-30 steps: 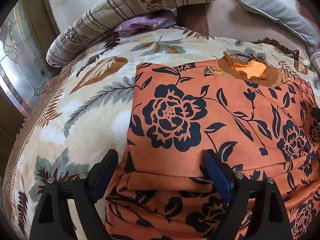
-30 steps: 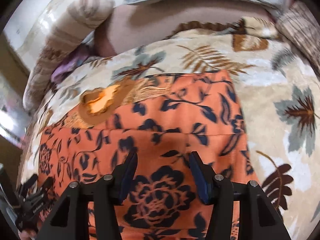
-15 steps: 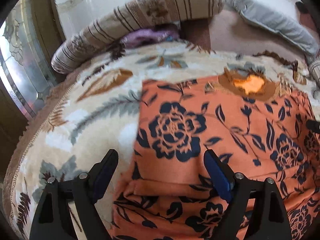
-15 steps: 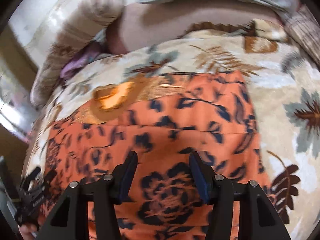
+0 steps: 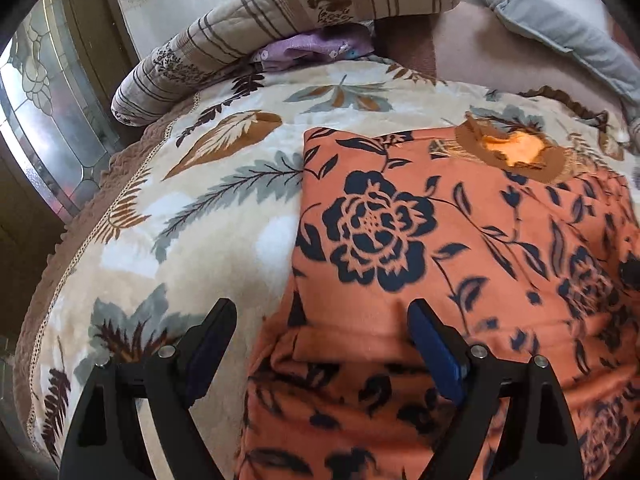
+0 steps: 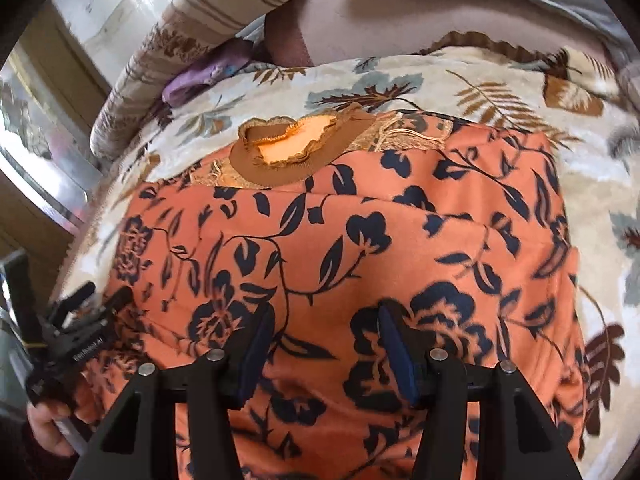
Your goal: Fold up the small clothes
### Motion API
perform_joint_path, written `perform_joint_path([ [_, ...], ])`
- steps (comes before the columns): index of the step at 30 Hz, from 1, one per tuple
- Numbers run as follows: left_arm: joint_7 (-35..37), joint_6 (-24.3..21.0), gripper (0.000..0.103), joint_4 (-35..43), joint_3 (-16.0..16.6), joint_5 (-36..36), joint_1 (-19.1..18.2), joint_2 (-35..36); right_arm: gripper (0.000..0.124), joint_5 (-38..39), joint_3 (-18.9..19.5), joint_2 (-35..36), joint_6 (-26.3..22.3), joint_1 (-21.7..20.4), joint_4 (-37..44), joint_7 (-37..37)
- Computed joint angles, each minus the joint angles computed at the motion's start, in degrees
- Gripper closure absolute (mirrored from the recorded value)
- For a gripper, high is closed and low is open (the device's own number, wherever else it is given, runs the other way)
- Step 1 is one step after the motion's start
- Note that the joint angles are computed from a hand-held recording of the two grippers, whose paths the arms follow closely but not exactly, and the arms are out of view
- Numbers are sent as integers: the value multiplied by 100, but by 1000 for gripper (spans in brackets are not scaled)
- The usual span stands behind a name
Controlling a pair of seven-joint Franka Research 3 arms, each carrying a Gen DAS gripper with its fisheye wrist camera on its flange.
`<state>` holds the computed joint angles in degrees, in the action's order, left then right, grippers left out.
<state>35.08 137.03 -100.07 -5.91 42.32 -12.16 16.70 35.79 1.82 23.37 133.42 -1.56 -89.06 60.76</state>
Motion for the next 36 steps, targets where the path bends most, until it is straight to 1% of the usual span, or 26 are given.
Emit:
perform_joint_path([
  [3, 28, 298, 15, -634, -82, -126, 81, -514, 52, 548, 60, -440, -38, -230, -462, -293],
  [6, 240, 442, 15, -1234, -213, -526, 198, -1005, 52, 807, -52, -865, -13, -293, -964, -557],
  [9, 225, 581, 15, -1981, -307, -692, 259, -1624, 51, 898, -255, -1331, 35, -319, -1613, -661],
  [10, 274, 637, 14, -2246, -338, -848, 285, -1836, 51, 934, -346, -1535, 30, -356, -1904, -683],
  [13, 757, 782, 14, -3012, -356, -1738, 306, -2473, 51, 993, -579, -1900, -6, -440, -2442, -731],
  [15, 929, 753, 14, -3406, -382, -2026, 304, -2877, 51, 904, -736, -2143, 21, -504, -2803, -691],
  [17, 1059, 658, 14, -3700, -408, -2177, 297, -3231, 51, 893, -865, -2320, -4, -573, -3048, -653],
  [21, 1481, 610, 14, -4112, -239, -2949, 156, -3682, 51, 883, -1079, -2552, -170, -737, -3341, -600],
  [26, 1662, 503, 14, -4297, -237, -3360, 126, -3867, 51, 776, -1166, -2761, -318, -810, -3559, -615],
  [27, 1711, 543, 18, -4346, -237, -3415, 109, -3909, 51, 738, -1173, -2793, -339, -814, -3588, -607],
  [28, 1763, 589, 29, -4392, -241, -3451, 93, -3943, 51, 720, -1172, -2825, -342, -808, -3617, -596],
  [29, 1835, 599, 37, -4401, -241, -3485, 73, -3941, 51, 718, -1175, -2861, -342, -803, -3657, -601],
  [30, 1932, 583, 52, -4415, -221, -3559, 35, -3937, 51, 724, -1177, -2884, -341, -795, -3679, -609],
  [31, 2022, 576, 59, -4460, -186, -3669, -7, -3966, 51, 717, -1174, -2905, -338, -782, -3697, -620],
  [33, 2198, 622, 64, -4548, -98, -3961, -106, -4007, 51, 658, -1155, -2952, -311, -750, -3748, -621],
  [36, 2329, 699, 64, -4628, -19, -4277, -144, -4078, 51, 531, -1166, -3011, -386, -731, -3795, -580],
])
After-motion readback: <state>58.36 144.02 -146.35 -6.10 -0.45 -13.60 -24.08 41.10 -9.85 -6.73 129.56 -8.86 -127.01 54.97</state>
